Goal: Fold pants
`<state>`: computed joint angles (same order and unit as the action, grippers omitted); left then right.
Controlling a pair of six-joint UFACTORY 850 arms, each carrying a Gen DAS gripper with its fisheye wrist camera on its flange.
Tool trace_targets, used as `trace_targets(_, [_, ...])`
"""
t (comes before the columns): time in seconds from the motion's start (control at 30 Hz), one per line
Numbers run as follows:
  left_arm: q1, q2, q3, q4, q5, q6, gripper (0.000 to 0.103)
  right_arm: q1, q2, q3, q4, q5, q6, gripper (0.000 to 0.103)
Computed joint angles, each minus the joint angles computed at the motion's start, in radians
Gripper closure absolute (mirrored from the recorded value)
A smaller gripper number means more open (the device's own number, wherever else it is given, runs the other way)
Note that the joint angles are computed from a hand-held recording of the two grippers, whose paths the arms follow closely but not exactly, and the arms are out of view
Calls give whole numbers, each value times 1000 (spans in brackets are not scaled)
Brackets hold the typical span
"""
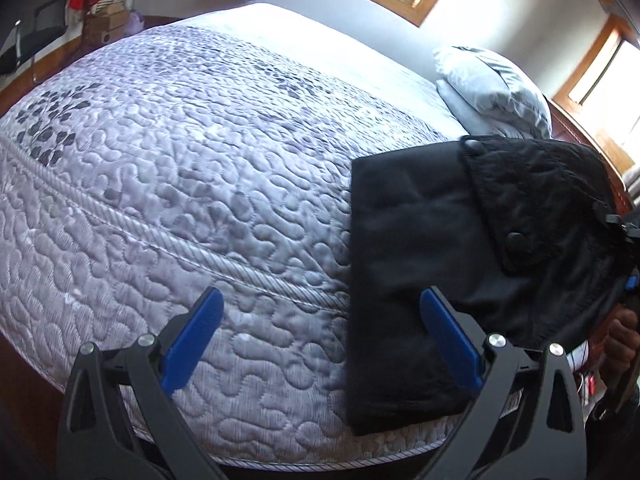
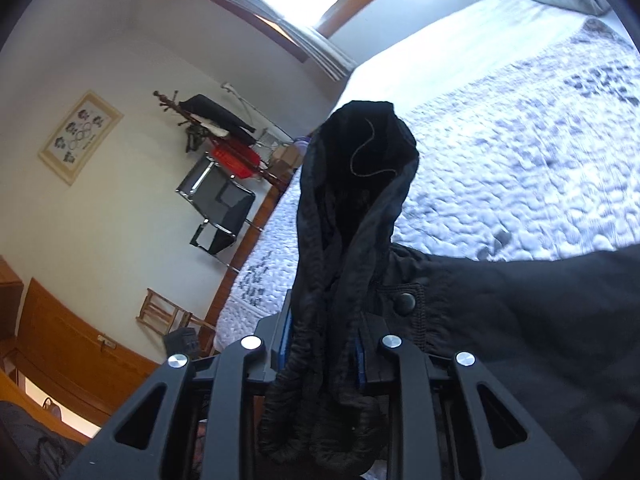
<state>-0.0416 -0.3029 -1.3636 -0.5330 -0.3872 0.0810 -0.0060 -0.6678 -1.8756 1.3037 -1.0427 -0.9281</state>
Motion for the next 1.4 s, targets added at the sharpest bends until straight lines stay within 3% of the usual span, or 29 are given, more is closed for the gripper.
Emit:
trace_targets(0.23, [-5,2,2,-31,-9,32,4,-22,53,37,36,4,-34,79])
trace_targets(0.67, [-54,-21,-41,-15,-28,87,4,-134,82,108,45,29,-15,80])
trace_targets(1.2, [-107,-43,-94,26,-46,114,4,-193,-57,128,40,46,117,80])
trace_targets(1.37, [-111,-49,-96,33,-60,111,4,-207,-88,148,100,12,89,74])
trace_targets(1.4, [-111,-49,-97,38,-61,107,4,-208,-85,153,102,15,80,68])
